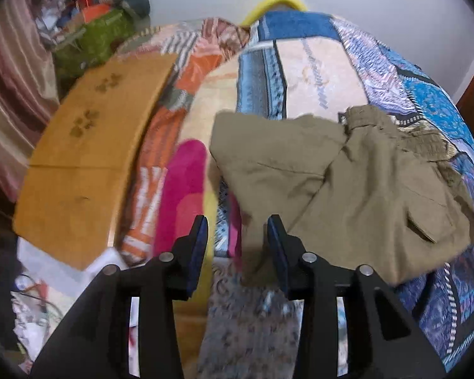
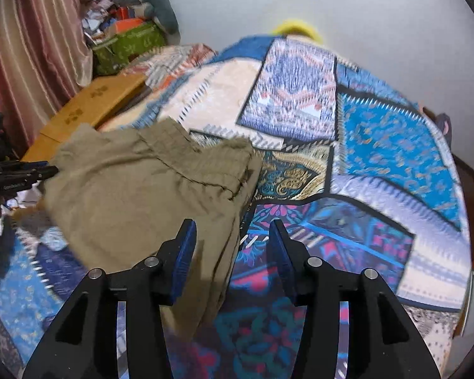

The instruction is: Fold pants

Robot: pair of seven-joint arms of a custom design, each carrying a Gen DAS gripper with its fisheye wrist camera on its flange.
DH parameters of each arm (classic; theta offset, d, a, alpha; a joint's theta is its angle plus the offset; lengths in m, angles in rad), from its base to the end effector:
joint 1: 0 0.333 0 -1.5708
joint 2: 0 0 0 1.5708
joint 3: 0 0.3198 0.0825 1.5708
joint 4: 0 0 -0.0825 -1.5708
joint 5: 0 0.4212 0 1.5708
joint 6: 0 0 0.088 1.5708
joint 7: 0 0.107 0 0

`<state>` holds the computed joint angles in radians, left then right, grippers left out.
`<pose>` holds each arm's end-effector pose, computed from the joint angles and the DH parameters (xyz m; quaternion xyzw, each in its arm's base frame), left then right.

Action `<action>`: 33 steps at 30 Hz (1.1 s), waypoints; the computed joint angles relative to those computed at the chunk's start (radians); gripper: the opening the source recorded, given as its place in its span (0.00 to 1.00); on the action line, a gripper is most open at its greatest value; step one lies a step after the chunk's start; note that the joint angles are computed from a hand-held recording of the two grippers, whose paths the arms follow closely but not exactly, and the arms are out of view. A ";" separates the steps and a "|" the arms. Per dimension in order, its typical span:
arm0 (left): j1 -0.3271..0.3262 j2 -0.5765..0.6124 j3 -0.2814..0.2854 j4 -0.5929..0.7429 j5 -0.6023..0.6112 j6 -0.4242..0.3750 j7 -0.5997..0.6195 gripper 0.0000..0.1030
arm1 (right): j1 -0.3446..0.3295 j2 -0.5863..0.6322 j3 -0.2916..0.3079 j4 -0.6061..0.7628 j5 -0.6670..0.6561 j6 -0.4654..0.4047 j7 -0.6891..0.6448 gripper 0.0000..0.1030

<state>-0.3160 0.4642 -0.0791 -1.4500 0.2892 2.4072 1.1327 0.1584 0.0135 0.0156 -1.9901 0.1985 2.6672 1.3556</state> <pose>0.7151 -0.2842 0.4663 -0.6449 0.7171 -0.1892 0.1844 0.6301 0.1048 0.5193 -0.7431 0.5810 -0.1843 0.2761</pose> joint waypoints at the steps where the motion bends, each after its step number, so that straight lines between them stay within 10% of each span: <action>1: -0.007 -0.032 0.003 -0.030 0.015 0.014 -0.007 0.38 | 0.000 -0.035 0.001 -0.025 0.017 0.013 -0.013 0.43; 8: -0.027 -0.298 -0.033 -0.249 0.139 0.149 -0.112 0.38 | 0.080 -0.274 -0.053 -0.167 0.135 0.107 -0.079 0.43; 19: 0.072 -0.723 -0.244 -0.541 0.390 0.347 -0.398 0.38 | 0.267 -0.672 -0.143 -0.395 0.100 0.261 -0.027 0.43; 29: 0.254 -1.046 -0.455 -0.718 0.445 0.434 -0.599 0.50 | 0.269 -0.896 -0.056 -0.582 -0.023 0.439 0.094 0.43; 33: 0.288 -1.118 -0.491 -0.760 0.401 0.469 -0.607 0.68 | 0.238 -0.919 -0.027 -0.617 -0.071 0.489 0.152 0.62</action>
<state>-0.0281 -0.6540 -0.5699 -2.2104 0.6902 2.8766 0.5253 0.3961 -0.9054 -0.0118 -2.6067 0.1274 3.1559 1.5080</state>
